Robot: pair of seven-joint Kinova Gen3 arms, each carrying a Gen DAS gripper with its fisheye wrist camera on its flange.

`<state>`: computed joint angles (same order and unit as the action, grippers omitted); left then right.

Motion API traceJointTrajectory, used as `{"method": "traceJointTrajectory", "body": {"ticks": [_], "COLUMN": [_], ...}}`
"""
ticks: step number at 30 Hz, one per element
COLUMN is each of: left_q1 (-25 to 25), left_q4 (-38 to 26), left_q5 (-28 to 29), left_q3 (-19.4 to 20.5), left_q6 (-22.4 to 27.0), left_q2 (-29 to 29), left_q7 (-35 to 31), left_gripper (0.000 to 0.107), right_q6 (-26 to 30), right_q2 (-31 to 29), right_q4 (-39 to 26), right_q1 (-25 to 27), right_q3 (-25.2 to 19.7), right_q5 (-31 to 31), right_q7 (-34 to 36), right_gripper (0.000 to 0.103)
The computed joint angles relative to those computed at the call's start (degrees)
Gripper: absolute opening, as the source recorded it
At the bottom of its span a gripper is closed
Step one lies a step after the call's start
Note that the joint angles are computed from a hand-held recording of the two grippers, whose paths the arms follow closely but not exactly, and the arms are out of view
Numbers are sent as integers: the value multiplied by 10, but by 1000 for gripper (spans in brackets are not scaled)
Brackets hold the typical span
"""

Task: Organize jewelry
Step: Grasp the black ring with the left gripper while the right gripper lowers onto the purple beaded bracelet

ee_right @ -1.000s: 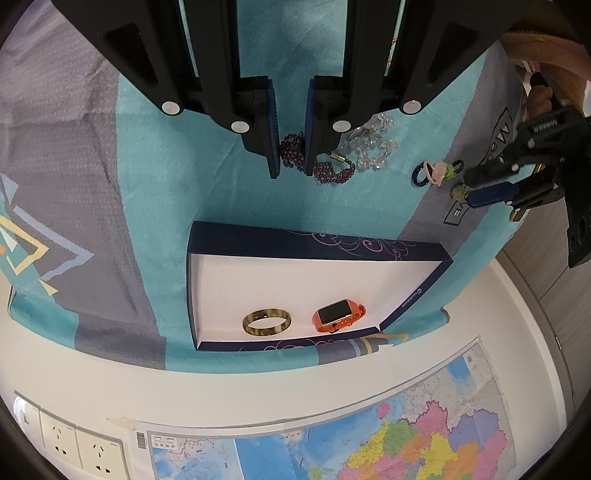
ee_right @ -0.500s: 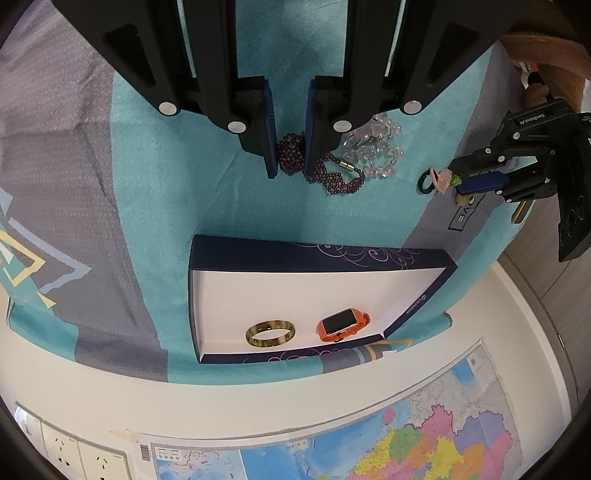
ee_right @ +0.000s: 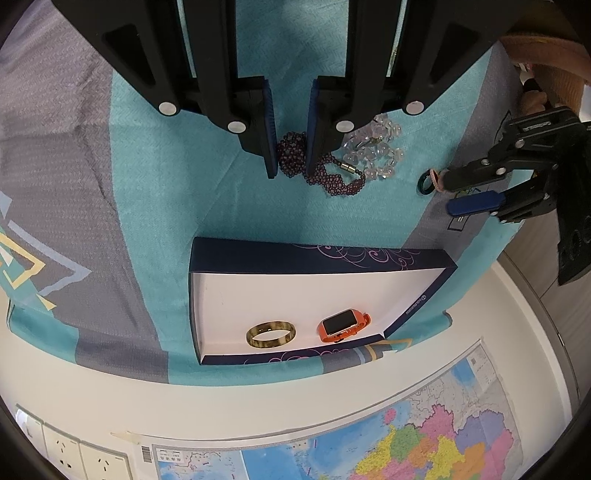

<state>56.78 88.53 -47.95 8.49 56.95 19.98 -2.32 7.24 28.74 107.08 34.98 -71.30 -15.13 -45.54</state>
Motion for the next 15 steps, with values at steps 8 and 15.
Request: {"method": "traceJointTrajectory", "body": {"ticks": [8, 15], "left_q1": [-4, -12], "left_q4": [21, 40], "left_q5": [34, 51], "left_q3": [10, 23], "left_q6": [-21, -52], "left_q2": [-13, -31], "left_q7": [-10, -22], "left_gripper": [21, 22], "right_q6": [3, 1], "right_q2": [7, 13], "right_q4": [-5, -5], "right_q1": [4, 13], "right_q3": [-2, -10], "right_q5": [2, -2], "right_q7": [-2, 2], "right_gripper": [14, 24]}}
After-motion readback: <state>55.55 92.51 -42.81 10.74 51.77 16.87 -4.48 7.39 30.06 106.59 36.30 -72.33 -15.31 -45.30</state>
